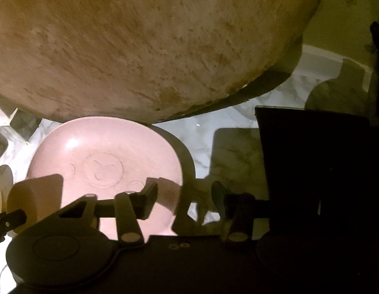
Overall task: Organize plates and bowls
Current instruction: 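Close both tools on the rim of the pink bear-shaped plate, then lift the pink bear-shaped plate with both tools and carry it toward the plate stack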
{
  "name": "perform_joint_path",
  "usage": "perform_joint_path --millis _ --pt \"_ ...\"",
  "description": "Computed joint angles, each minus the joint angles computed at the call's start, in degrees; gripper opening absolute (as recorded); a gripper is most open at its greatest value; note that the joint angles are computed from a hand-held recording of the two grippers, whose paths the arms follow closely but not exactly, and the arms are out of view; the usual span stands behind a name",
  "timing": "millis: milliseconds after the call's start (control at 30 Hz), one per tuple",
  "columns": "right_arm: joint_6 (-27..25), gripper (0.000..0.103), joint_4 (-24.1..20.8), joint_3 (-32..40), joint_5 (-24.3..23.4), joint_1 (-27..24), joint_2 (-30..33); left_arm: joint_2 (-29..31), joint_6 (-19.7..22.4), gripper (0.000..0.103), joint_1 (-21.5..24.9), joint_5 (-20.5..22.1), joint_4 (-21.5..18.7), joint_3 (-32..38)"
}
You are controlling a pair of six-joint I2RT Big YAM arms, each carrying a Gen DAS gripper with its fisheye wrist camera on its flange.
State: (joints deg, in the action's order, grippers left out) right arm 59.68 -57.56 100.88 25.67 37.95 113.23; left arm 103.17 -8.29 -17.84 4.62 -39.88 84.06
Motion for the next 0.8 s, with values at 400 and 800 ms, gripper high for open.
perform_joint_path --millis 400,800 --pt "0.3 0.013 3.8 -2.0 -0.7 0.4 -1.1 -0.2 1.0 0.013 0.2 2.1 0.3 -0.5" --pt "1.4 0.012 2.3 -2.7 2.9 4.7 -3.2 -6.2 1.2 0.013 2.1 3.9 -0.1 -6.4"
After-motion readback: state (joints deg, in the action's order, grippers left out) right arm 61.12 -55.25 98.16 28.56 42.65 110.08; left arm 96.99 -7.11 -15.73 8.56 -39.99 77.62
